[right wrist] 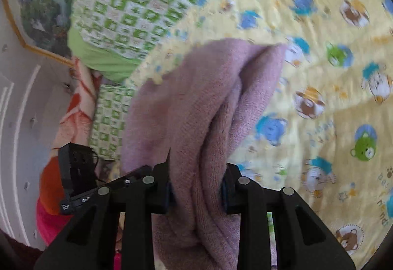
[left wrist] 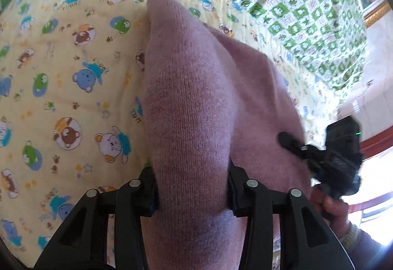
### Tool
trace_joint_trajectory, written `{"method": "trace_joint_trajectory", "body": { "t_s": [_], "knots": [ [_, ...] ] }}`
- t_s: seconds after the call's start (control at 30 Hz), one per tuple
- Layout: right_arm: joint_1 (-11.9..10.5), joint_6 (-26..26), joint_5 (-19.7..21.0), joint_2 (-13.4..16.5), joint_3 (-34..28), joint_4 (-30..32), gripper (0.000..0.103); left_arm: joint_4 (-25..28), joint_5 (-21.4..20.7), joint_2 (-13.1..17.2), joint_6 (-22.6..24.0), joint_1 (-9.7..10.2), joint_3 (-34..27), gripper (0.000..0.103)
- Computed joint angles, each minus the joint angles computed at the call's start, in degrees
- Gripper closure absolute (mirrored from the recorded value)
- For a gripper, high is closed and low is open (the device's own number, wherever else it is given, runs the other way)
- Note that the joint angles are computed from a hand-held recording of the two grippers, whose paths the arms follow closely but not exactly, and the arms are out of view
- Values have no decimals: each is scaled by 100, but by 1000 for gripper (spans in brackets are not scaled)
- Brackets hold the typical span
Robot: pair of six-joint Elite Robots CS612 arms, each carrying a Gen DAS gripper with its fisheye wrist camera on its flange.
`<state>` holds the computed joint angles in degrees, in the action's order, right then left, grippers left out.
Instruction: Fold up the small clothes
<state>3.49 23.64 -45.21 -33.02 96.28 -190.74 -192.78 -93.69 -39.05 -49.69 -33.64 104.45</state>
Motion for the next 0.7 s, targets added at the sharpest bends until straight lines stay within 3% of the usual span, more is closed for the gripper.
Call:
{"method": "trace_joint_trajectory", "body": {
  "t_s": [0.13,0.33,0.6,0.7],
  "knots": [
    [-41,62,-147,84,-6,86,71,171,95,4,129,-17,-36,46],
    [31,-126,-451,-64,31,328,61,407,174,-125,-14,-66,-9,37],
    [64,-171,-999,-424,511,68,46,244,535,-571,-100,-271,764,31],
    [52,-105,-1120,-551,768,-127,44,288,601,-699,-113,-380,1044,31]
  ]
}}
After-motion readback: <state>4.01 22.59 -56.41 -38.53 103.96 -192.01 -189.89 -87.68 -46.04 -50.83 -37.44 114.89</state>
